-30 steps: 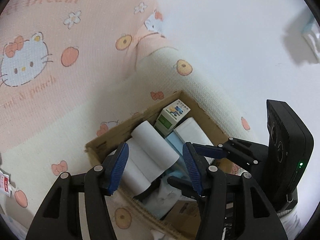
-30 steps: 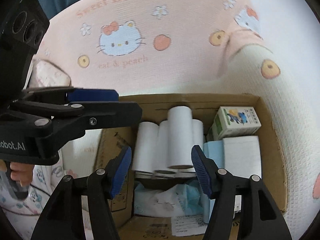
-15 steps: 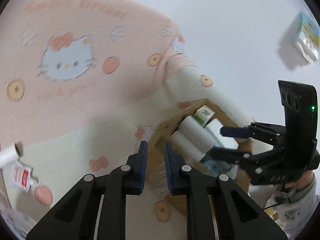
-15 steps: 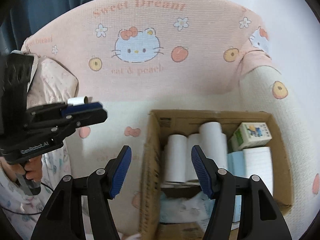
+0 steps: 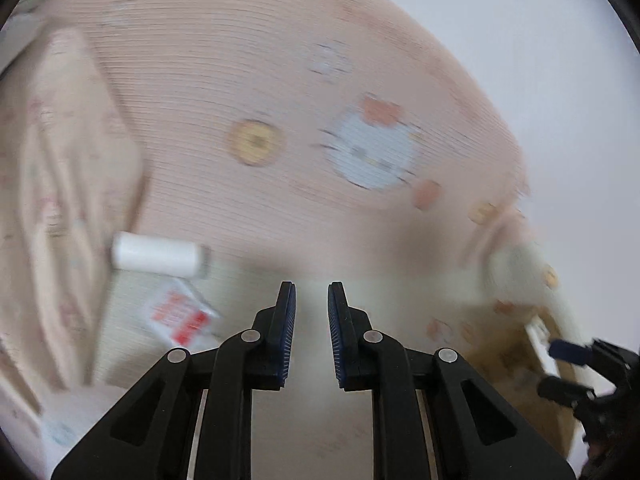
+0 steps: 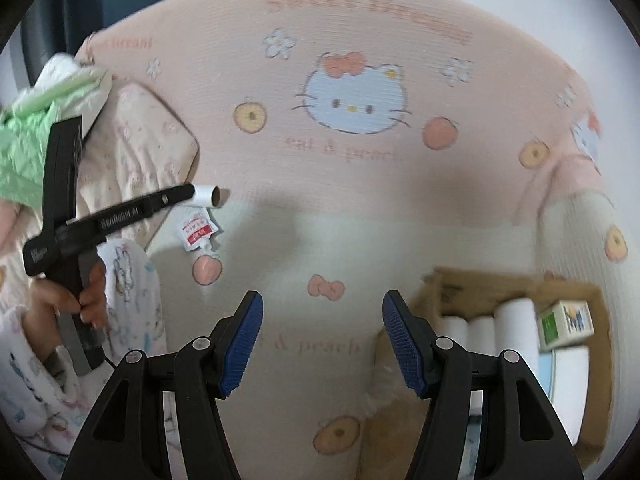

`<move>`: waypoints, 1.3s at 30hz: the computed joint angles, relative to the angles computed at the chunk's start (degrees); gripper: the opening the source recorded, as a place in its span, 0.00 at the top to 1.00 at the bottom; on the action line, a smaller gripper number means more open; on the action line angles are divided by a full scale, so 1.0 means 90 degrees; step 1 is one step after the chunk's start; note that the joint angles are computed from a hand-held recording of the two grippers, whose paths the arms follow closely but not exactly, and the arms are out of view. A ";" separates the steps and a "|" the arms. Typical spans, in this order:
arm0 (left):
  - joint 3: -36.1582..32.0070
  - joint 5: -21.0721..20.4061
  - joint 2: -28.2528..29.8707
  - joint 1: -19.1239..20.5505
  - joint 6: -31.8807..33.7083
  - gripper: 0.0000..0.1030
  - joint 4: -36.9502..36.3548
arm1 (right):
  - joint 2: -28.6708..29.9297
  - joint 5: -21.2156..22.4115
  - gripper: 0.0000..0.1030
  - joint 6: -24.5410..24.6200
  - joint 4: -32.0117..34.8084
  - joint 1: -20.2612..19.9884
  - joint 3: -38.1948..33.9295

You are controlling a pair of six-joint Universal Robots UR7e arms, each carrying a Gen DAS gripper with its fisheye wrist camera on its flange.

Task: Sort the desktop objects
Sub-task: 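Move both grippers back to the white paper tube lying by the pillow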

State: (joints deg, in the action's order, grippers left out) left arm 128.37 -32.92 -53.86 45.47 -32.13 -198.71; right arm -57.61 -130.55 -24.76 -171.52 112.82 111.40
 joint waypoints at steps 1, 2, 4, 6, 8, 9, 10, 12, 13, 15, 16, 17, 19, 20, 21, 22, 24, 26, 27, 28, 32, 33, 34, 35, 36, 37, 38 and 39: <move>-0.0007 0.0223 -0.0008 0.0023 -0.0055 0.82 0.0100 | 0.0136 -0.0014 0.42 -0.0063 -0.0023 0.0018 -0.0080; -0.0017 0.0543 -0.0036 0.0061 -0.0180 0.82 0.0260 | 0.0291 -0.0011 0.42 -0.0123 -0.0057 0.0030 -0.0170; 0.0023 0.0642 -0.0142 0.0205 -0.0483 0.82 0.0119 | 0.0599 -0.0031 0.42 -0.0085 -0.0092 0.0050 -0.0362; 0.0056 0.0593 -0.0176 0.0375 -0.0821 0.82 -0.0394 | 0.0975 0.0054 0.42 -0.0134 -0.0028 0.0076 -0.0615; 0.0057 0.0726 -0.0201 0.0467 -0.0960 0.78 -0.0446 | 0.1288 0.0181 0.42 -0.0267 -0.0056 0.0103 -0.0806; 0.0059 0.0854 -0.0216 0.0536 -0.1027 0.75 -0.0422 | 0.1433 0.0273 0.42 -0.0359 -0.0131 0.0112 -0.0886; 0.0045 0.0884 -0.0198 0.0583 -0.1061 0.61 -0.0423 | 0.1566 0.0385 0.42 -0.0446 -0.0165 0.0107 -0.0980; 0.0221 0.0653 -0.0170 0.0727 -0.1111 0.46 -0.1142 | 0.1841 0.0557 0.42 -0.0565 -0.0089 0.0088 -0.1236; 0.0323 0.0431 -0.0196 0.0814 -0.1157 0.44 -0.1548 | 0.1984 0.0569 0.42 -0.0625 -0.0103 0.0077 -0.1364; 0.0478 0.0174 -0.0207 0.0949 -0.1373 0.39 -0.2068 | 0.2189 0.0503 0.42 -0.0603 -0.0007 0.0039 -0.1591; 0.0514 0.0244 -0.0252 0.0960 -0.1548 0.38 -0.1961 | 0.2293 0.0505 0.42 -0.0555 0.0124 0.0006 -0.1735; 0.0535 0.0294 -0.0311 0.0992 -0.1787 0.38 -0.1775 | 0.2385 0.0558 0.42 -0.0469 0.0286 -0.0049 -0.1876; 0.0536 0.0357 -0.0391 0.1097 -0.2263 0.38 -0.1519 | 0.2539 0.0720 0.42 -0.0305 0.0605 -0.0146 -0.2154; 0.0508 0.0385 -0.0446 0.1154 -0.2483 0.38 -0.1283 | 0.2625 0.0822 0.42 -0.0190 0.0778 -0.0201 -0.2302; 0.0487 0.0313 -0.0460 0.1217 -0.2503 0.38 -0.1286 | 0.2678 0.0912 0.42 -0.0108 0.0918 -0.0258 -0.2406; 0.0442 0.0156 -0.0458 0.1321 -0.2420 0.38 -0.1404 | 0.2745 0.1038 0.42 -0.0021 0.1083 -0.0318 -0.2539; 0.0333 0.0118 -0.0502 0.1443 -0.2433 0.38 -0.1199 | 0.2896 0.1297 0.42 0.0326 0.1631 -0.0458 -0.2897; 0.0200 0.0076 -0.0597 0.1589 -0.2600 0.38 -0.0687 | 0.3041 0.1332 0.42 0.0588 0.2004 -0.0531 -0.3186; 0.0187 0.0025 -0.0617 0.1608 -0.2700 0.38 -0.0551 | 0.3116 0.1326 0.42 0.0656 0.2122 -0.0560 -0.3321; 0.0139 -0.0066 -0.0647 0.1685 -0.2776 0.38 -0.0381 | 0.3157 0.1340 0.42 0.0657 0.2157 -0.0584 -0.3391; -0.0083 -0.0477 -0.0707 0.1942 -0.3140 0.51 0.0367 | 0.3442 0.1482 0.42 0.0414 0.2297 -0.0626 -0.3831; -0.0076 -0.0439 -0.0724 0.1922 -0.3171 0.54 0.0462 | 0.3520 0.1543 0.42 0.0344 0.2344 -0.0636 -0.3957; -0.0066 -0.0446 -0.0726 0.1910 -0.3136 0.60 0.0447 | 0.3602 0.1595 0.42 0.0261 0.2385 -0.0640 -0.4079; -0.0030 -0.0513 -0.0732 0.1900 -0.3024 0.64 0.0343 | 0.3701 0.1633 0.42 0.0176 0.2440 -0.0642 -0.4223; -0.0034 -0.0672 -0.0731 0.1913 -0.2863 0.65 0.0300 | 0.3782 0.1654 0.42 0.0120 0.2505 -0.0645 -0.4349; -0.0269 -0.0763 -0.0536 0.1988 -0.2734 0.65 0.0337 | 0.3864 0.1637 0.42 0.0093 0.2552 -0.0640 -0.4457; -0.0308 -0.0772 -0.0548 0.1979 -0.2728 0.65 0.0529 | 0.3951 0.1626 0.42 0.0102 0.2637 -0.0641 -0.4584; -0.0356 -0.0745 -0.0542 0.1964 -0.2703 0.65 0.0684 | 0.3983 0.1679 0.42 0.0094 0.2730 -0.0657 -0.4664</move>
